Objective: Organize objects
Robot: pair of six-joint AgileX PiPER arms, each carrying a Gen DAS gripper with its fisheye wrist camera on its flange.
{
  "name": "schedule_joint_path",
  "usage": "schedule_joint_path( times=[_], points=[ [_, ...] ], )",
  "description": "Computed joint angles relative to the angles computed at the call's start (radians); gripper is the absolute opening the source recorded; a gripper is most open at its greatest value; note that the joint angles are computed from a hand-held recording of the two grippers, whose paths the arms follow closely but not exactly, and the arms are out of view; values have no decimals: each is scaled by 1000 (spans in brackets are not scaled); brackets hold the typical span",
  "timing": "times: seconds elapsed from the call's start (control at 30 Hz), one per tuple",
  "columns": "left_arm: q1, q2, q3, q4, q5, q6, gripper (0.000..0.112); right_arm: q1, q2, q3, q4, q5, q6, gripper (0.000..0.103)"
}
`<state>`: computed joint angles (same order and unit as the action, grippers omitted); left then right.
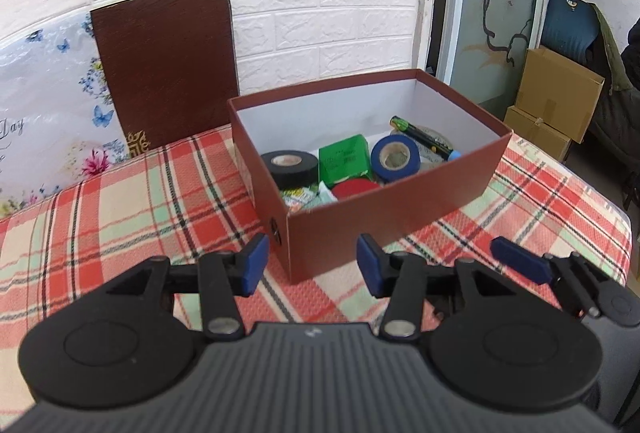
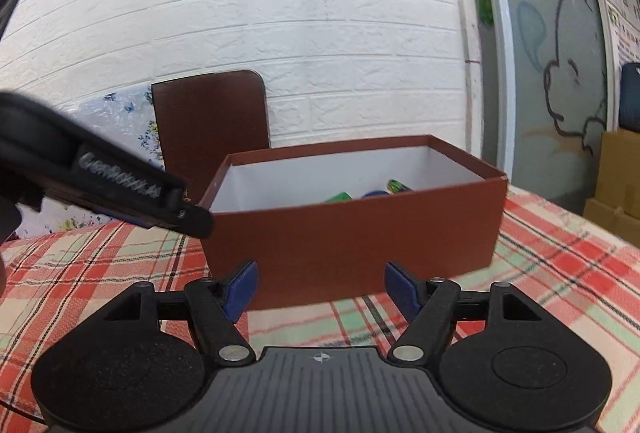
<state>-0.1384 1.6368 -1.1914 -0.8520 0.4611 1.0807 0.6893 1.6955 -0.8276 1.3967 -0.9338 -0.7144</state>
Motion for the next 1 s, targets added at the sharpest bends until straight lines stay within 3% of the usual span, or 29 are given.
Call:
schedule_joint_path(
  times=[0.3,1.0],
  points=[
    [24,-112,157,-31,-83,44,70,53,-99,85,67,-5,46,73],
    [106,-248,352,-255,-100,274,90,268,-133,92,184,-189,16,78]
  ],
)
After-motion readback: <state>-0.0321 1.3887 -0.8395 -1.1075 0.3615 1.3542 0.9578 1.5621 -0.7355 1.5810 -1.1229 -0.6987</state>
